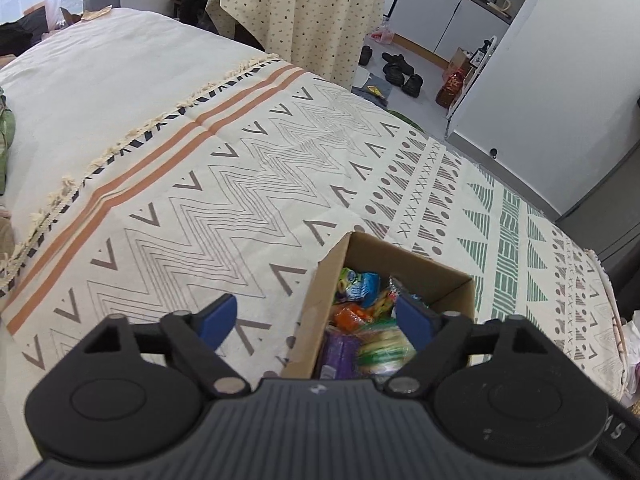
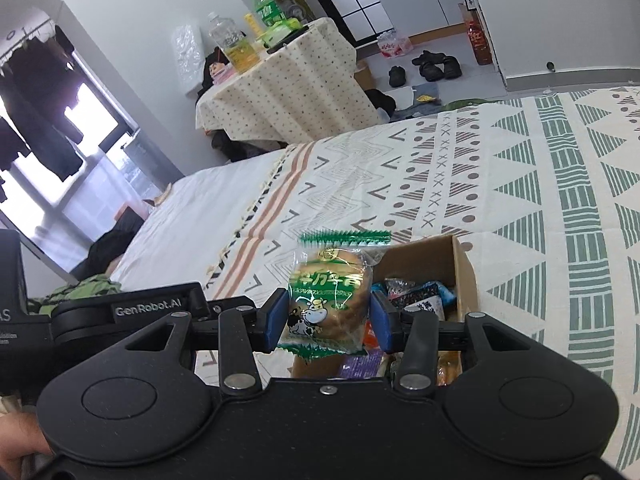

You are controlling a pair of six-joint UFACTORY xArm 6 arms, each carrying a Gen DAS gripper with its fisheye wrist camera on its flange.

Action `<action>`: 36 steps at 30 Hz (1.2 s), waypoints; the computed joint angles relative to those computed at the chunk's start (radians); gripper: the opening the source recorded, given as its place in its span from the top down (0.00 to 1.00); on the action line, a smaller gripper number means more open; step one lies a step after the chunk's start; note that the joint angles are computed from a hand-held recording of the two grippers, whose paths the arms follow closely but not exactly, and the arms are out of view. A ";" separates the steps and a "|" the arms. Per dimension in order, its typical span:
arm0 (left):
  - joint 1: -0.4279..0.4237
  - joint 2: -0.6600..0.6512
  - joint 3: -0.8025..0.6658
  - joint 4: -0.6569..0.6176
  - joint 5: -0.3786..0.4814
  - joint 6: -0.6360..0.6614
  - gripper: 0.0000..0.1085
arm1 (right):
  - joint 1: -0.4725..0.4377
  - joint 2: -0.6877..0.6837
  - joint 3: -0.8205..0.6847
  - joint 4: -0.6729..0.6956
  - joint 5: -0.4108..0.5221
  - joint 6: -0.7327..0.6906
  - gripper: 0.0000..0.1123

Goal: Organize snacks

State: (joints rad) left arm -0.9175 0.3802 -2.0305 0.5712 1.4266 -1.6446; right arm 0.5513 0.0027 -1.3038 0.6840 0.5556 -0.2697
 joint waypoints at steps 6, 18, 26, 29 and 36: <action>-0.014 0.002 -0.009 -0.013 0.017 0.021 0.11 | -0.016 -0.043 0.053 -0.022 -0.035 0.041 0.44; -0.073 0.046 -0.106 -0.018 0.067 0.065 0.09 | -0.048 -0.165 0.176 -0.074 -0.074 0.088 0.23; -0.128 0.112 -0.231 -0.014 0.103 0.130 0.05 | -0.080 -0.284 0.268 -0.114 -0.091 0.130 0.10; -0.150 0.141 -0.286 -0.005 0.132 0.149 0.05 | -0.097 -0.341 0.312 -0.121 -0.090 0.132 0.08; -0.202 0.200 -0.403 0.025 0.181 0.188 0.05 | -0.132 -0.457 0.388 -0.151 -0.067 0.163 0.08</action>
